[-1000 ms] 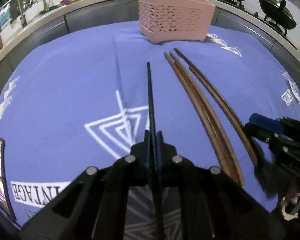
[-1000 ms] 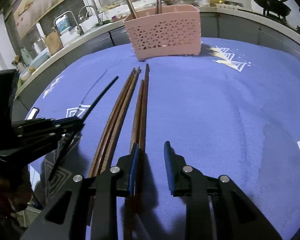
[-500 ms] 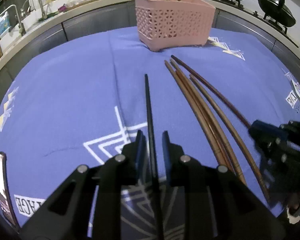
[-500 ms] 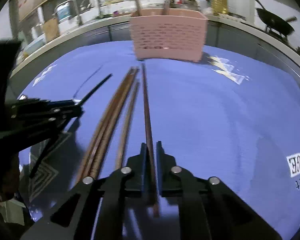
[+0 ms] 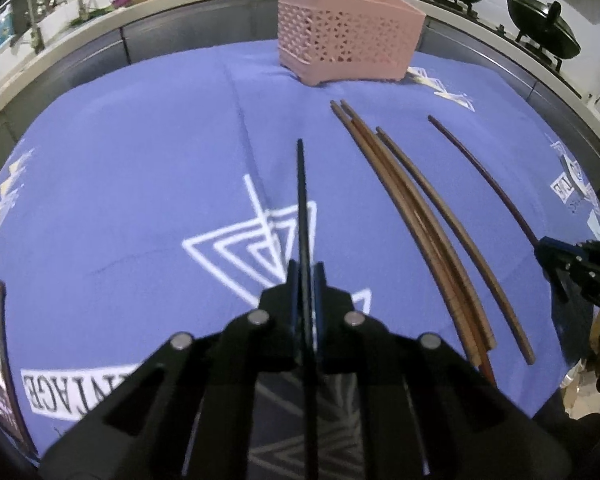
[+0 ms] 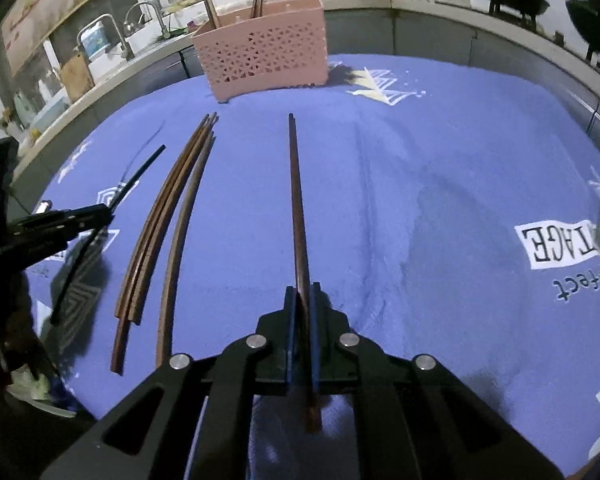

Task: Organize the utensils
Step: 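Close the left tool on a black chopstick while the right tool grasps a brown one, then carry both chopsticks up and lower them into the pink basket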

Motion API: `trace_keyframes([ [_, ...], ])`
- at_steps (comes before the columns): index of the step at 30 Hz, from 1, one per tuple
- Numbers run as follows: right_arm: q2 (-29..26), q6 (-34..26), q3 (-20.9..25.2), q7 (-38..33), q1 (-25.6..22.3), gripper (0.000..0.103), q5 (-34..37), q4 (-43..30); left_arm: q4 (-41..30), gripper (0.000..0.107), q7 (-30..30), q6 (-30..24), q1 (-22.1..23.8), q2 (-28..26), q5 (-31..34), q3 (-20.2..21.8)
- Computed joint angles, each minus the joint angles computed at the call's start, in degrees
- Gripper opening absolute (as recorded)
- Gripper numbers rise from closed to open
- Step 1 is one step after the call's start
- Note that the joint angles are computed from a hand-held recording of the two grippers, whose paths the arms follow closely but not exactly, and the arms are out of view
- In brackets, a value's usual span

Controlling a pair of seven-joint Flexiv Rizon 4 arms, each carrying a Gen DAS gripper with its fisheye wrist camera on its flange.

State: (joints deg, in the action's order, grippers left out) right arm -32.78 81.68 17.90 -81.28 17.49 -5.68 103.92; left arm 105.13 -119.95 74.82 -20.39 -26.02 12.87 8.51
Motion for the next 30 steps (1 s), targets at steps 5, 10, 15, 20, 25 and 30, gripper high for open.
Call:
trace_keyframes([
  [5, -4.57, -7.57, 0.54, -2.63, 0.59, 0.008, -1.42, -9.94, -8.14, 0.011, 2.66, -4.89, 0.07, -4.19, 1.28, 0.35],
  [10, -13.15, -18.12, 0.27, -6.57, 3.23, 0.008, -1.46, -27.70, -12.79, 0.011, 5.91, -4.84, 2.34, -7.54, -0.94, -1.22],
  [15, -18.76, -28.28, 0.98, -10.95, 4.67, 0.005, 2.16, -41.05, -14.64, 0.004, 8.45, -4.70, 3.07, -9.10, -3.43, -1.91],
  [20, -14.87, -22.36, 2.31, -14.98, 3.09, 0.005, 10.08, -37.80, -9.33, 0.004, 9.85, 4.38, 6.03, -4.90, -8.33, -4.63],
  [25, -6.75, 1.80, 9.07, -25.59, -1.32, 0.005, 17.23, -25.70, -3.22, 0.004, 10.27, 18.59, 3.81, 2.03, -9.99, -2.31],
  [30, -4.35, 16.87, 12.58, -28.12, -2.77, 0.005, 15.64, -18.48, -2.24, 0.004, 8.20, 22.99, -9.47, 3.72, -9.98, 12.21],
])
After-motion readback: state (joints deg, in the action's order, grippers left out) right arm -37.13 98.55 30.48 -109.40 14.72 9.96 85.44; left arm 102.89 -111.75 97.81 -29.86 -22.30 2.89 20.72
